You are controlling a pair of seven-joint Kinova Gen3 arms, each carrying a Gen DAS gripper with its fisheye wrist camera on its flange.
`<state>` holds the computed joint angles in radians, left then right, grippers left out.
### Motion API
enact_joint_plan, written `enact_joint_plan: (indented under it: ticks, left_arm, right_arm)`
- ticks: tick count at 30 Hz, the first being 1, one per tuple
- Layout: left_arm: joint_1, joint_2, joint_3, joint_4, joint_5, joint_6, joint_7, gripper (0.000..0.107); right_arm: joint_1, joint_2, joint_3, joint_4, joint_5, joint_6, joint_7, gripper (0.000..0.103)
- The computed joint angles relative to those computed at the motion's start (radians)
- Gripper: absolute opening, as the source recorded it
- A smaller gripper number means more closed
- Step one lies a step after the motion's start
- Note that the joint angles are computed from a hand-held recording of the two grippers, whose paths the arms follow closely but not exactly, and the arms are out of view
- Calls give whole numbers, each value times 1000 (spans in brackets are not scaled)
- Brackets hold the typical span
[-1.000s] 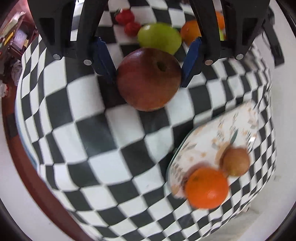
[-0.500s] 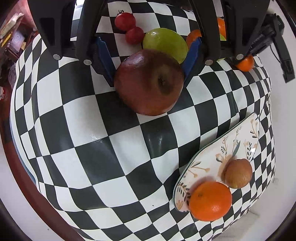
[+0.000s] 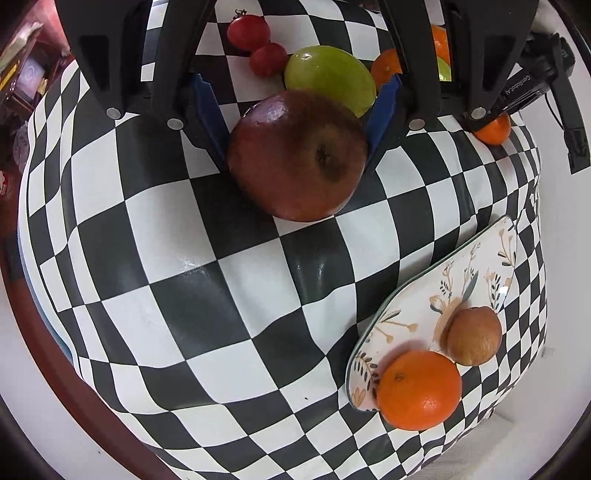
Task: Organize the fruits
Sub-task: 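Place the tangerine and dark red apple on the plate, opening both tools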
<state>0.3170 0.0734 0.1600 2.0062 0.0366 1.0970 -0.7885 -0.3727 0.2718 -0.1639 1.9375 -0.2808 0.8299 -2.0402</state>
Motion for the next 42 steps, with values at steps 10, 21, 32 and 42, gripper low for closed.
enact_joint_plan:
  ticks: [10,21,32,42]
  left_arm:
    - [-48,-52,-11,-231,15,101,-111,61]
    - [-105,235,-64,-488,-14,142,-265,61]
    - [-133,427,-89,-647,13,207,-315,61]
    - [-136,372,-109,-593,-3,155,-317,101]
  right_arm:
    - [32,-52,-6,-136,-56,61,88,71]
    - [-28,192,11,-442,39,177,56,71]
    - [-31,302,14,-521,55,223,34,72]
    - [-35,291,30,-573,87,302,29,99]
